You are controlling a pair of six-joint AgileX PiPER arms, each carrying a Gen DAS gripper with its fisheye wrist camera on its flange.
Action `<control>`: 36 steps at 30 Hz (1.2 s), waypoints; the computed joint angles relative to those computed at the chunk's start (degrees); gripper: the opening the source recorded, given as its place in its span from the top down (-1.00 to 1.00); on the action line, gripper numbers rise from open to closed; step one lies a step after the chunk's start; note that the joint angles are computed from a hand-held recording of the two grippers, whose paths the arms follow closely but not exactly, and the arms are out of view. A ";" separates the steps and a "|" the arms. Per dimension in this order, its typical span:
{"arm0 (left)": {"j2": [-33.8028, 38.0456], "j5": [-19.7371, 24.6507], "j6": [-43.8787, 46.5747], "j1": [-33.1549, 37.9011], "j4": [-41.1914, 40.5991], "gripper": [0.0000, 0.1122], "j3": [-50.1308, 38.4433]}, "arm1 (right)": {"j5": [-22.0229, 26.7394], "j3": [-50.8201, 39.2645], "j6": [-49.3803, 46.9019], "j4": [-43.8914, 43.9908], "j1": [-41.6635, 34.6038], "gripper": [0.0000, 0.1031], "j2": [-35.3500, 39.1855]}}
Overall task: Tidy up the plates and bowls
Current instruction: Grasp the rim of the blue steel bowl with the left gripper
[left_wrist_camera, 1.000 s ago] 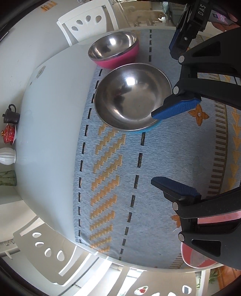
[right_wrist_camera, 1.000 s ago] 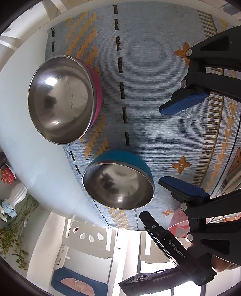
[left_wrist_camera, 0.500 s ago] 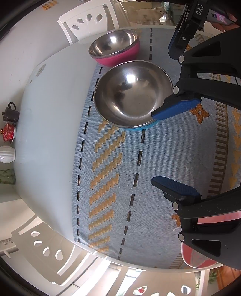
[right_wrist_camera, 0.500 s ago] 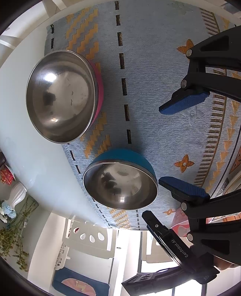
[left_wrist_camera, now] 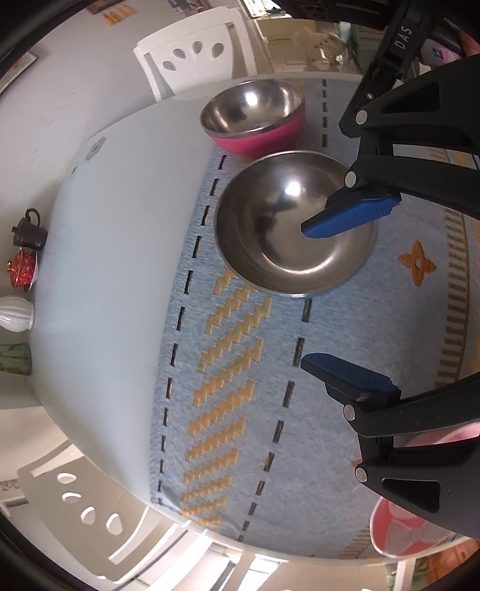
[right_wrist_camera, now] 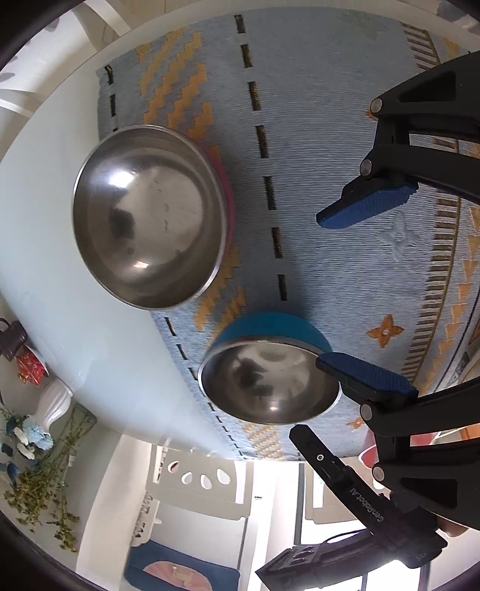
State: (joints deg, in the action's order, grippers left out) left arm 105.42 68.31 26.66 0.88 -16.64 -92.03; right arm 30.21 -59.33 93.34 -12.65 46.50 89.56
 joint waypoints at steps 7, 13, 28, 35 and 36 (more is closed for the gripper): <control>2.97 1.23 -0.37 -1.59 -3.76 -0.12 -1.53 | 1.82 -2.13 -1.94 0.79 -1.95 -0.31 2.21; 4.34 -2.07 -2.40 -3.13 -1.05 -0.12 0.11 | -5.44 -1.46 -8.84 7.75 -4.21 -0.31 5.16; 7.08 -6.69 -0.82 -5.13 -0.68 0.60 3.41 | -9.25 -5.46 -7.36 3.30 -5.43 0.43 12.27; 5.86 -7.52 -0.23 -6.10 -0.66 0.65 4.76 | -8.78 -5.41 -5.85 0.42 -4.27 0.70 11.90; 6.09 -6.95 0.24 -5.54 -1.44 0.66 4.61 | -9.27 -5.06 -5.51 0.19 -4.20 0.70 11.71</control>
